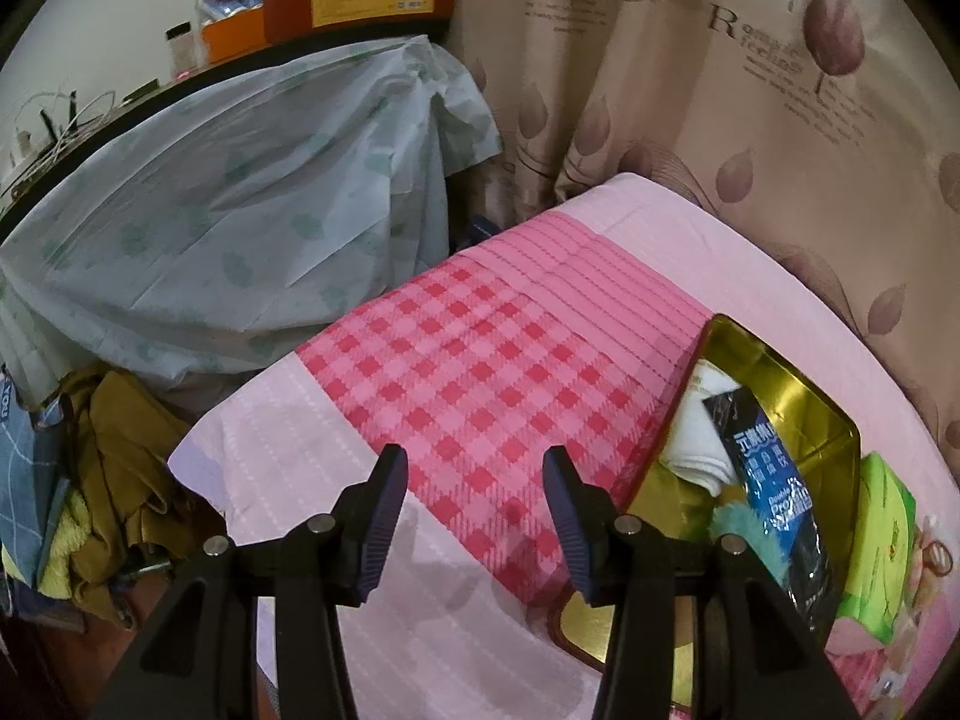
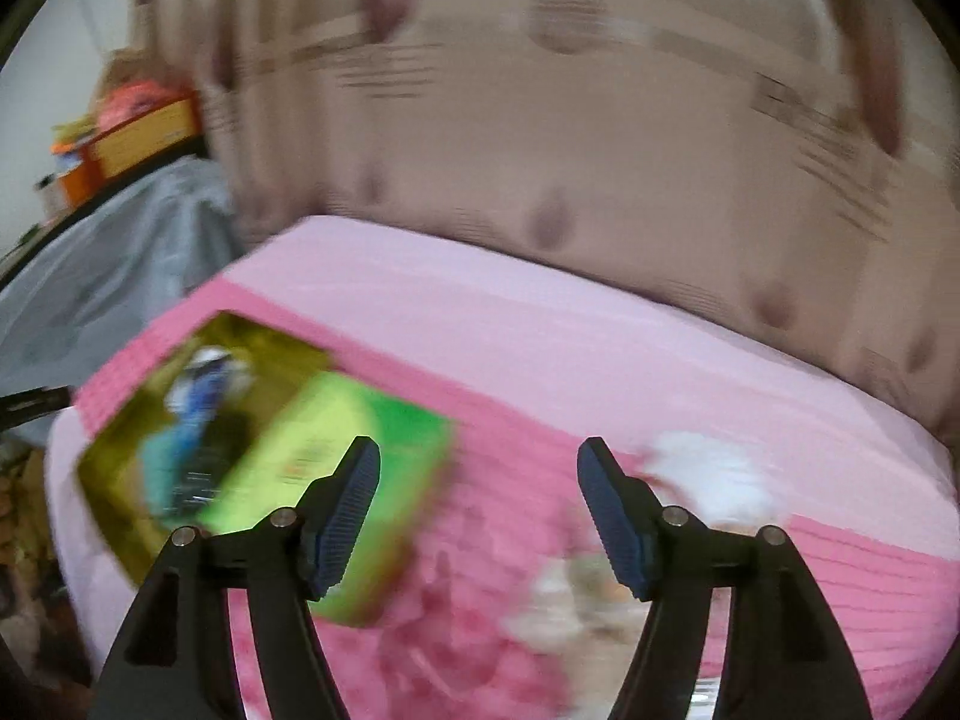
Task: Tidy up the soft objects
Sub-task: 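Reach the right tool to the white knit cloth and grasp it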
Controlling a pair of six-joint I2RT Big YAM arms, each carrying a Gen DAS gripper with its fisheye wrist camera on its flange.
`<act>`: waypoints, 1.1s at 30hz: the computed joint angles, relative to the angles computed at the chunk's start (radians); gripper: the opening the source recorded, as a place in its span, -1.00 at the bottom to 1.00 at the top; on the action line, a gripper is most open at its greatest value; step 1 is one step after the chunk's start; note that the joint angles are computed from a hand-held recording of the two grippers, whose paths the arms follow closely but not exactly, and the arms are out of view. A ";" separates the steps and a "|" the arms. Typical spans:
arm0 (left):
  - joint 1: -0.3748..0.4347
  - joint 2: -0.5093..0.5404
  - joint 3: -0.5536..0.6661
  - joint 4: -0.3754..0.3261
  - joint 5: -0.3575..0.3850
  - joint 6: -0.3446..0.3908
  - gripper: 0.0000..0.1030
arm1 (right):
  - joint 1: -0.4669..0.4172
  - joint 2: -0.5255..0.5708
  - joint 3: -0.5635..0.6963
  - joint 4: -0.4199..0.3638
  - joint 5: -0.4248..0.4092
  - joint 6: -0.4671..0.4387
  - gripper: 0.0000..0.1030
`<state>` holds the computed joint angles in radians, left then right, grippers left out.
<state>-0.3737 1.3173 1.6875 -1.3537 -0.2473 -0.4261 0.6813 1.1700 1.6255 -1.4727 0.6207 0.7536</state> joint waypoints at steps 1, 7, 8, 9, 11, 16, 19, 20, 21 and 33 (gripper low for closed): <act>-0.008 0.000 0.000 0.003 -0.008 0.010 -0.07 | -0.016 -0.015 -0.013 -0.011 0.002 0.003 0.36; -0.036 0.007 0.000 0.008 -0.027 0.051 -0.07 | -0.149 -0.101 -0.116 -0.025 -0.038 -0.028 0.50; -0.039 0.008 -0.001 0.007 -0.027 0.056 -0.07 | -0.173 -0.112 -0.134 -0.014 -0.055 -0.039 0.54; -0.040 0.010 -0.001 0.006 -0.028 0.059 -0.07 | -0.193 -0.125 -0.154 0.001 -0.067 -0.052 0.60; -0.046 0.014 -0.002 0.006 -0.036 0.067 -0.07 | -0.223 -0.132 -0.174 0.018 -0.080 -0.071 0.65; -0.053 0.010 -0.009 0.030 -0.016 0.086 -0.07 | -0.283 -0.129 -0.207 0.057 -0.135 -0.126 0.67; -0.066 0.013 -0.010 0.036 -0.024 0.110 -0.07 | -0.313 -0.117 -0.216 0.081 -0.164 -0.156 0.67; -0.071 0.016 -0.009 0.034 -0.031 0.114 -0.07 | -0.324 -0.113 -0.221 0.087 -0.172 -0.167 0.67; -0.076 0.020 -0.008 0.031 -0.038 0.122 -0.07 | -0.328 -0.108 -0.225 0.094 -0.174 -0.175 0.67; -0.079 0.028 -0.012 0.022 -0.022 0.136 -0.07 | -0.305 -0.144 -0.278 0.135 -0.140 -0.191 -0.20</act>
